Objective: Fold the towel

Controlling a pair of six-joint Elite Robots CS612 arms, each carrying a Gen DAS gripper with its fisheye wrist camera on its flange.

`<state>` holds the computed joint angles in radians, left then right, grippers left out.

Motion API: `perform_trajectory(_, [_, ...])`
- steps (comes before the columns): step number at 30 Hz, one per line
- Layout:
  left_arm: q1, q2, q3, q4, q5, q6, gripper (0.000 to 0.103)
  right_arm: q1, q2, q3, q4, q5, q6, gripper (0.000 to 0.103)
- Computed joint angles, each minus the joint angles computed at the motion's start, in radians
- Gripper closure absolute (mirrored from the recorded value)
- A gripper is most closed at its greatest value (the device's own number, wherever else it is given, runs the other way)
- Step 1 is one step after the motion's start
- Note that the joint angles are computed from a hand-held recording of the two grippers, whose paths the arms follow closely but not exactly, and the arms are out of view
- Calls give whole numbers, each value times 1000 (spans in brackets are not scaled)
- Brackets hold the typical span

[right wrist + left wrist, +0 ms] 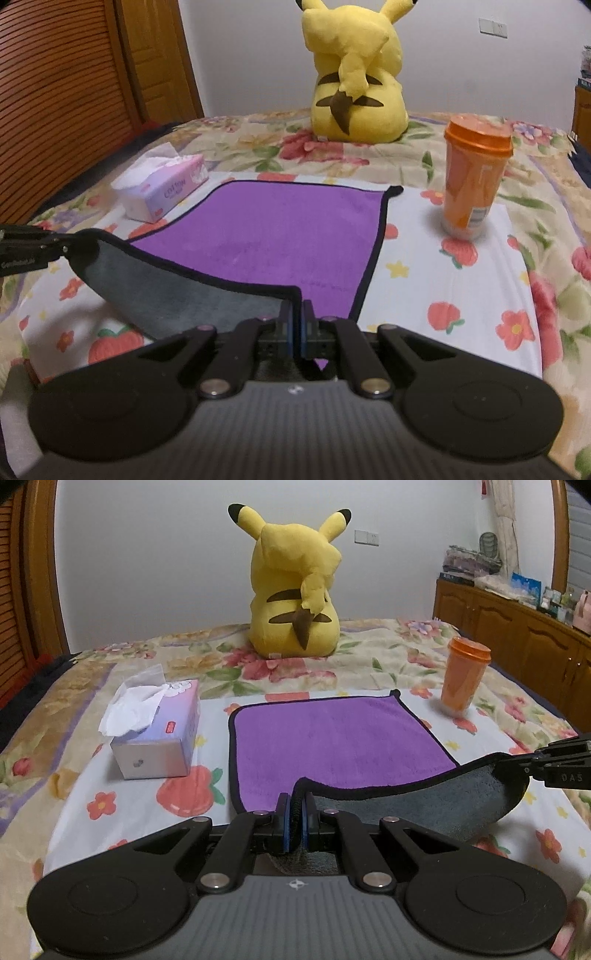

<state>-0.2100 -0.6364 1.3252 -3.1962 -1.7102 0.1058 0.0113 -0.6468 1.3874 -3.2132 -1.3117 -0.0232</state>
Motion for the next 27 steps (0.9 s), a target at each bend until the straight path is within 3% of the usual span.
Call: perform_trajectory(27, [-2, 68, -110, 18, 20, -1, 94, -4, 58, -88, 18, -20, -62, 99])
